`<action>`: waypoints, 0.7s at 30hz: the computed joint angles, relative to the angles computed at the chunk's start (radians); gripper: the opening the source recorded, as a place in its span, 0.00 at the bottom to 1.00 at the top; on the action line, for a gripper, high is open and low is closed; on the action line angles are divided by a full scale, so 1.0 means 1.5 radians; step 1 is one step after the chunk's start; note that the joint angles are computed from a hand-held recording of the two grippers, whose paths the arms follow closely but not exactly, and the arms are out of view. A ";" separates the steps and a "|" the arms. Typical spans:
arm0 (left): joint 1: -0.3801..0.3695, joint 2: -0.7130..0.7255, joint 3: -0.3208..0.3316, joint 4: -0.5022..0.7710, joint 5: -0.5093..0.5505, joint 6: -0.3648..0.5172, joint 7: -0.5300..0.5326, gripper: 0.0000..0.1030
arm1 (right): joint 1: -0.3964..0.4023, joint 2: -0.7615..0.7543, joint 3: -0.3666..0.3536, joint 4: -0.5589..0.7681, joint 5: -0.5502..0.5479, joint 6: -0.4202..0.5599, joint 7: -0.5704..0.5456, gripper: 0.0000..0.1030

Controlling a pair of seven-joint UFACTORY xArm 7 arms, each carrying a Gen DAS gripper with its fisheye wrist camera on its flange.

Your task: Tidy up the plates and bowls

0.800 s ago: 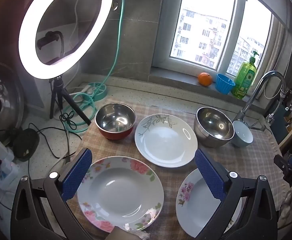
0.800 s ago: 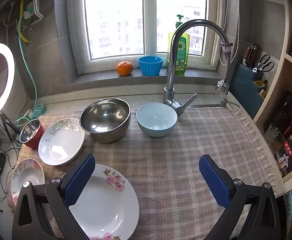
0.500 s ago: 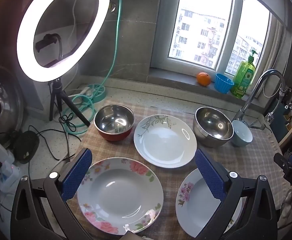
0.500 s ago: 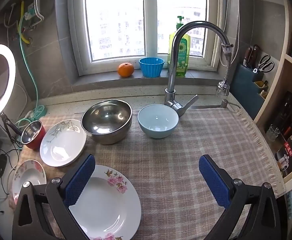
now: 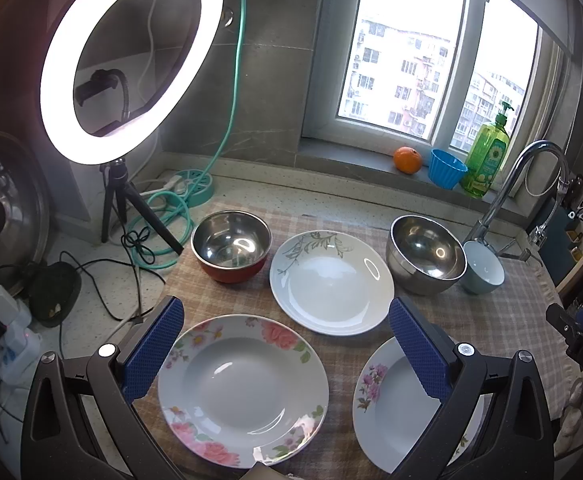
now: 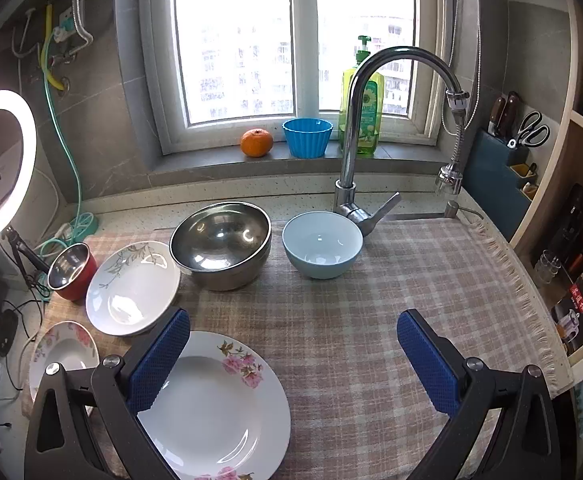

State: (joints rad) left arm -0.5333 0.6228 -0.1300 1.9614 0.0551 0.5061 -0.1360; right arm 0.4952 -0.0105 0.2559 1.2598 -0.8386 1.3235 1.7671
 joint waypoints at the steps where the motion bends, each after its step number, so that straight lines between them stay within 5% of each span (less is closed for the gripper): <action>1: 0.000 0.000 0.000 0.000 0.000 0.000 0.000 0.99 | 0.000 0.001 0.000 0.002 -0.001 0.001 0.000 0.99; 21: 0.004 -0.001 -0.002 0.000 -0.005 0.002 0.008 0.99 | 0.004 0.006 -0.002 0.005 -0.001 -0.003 -0.002 0.99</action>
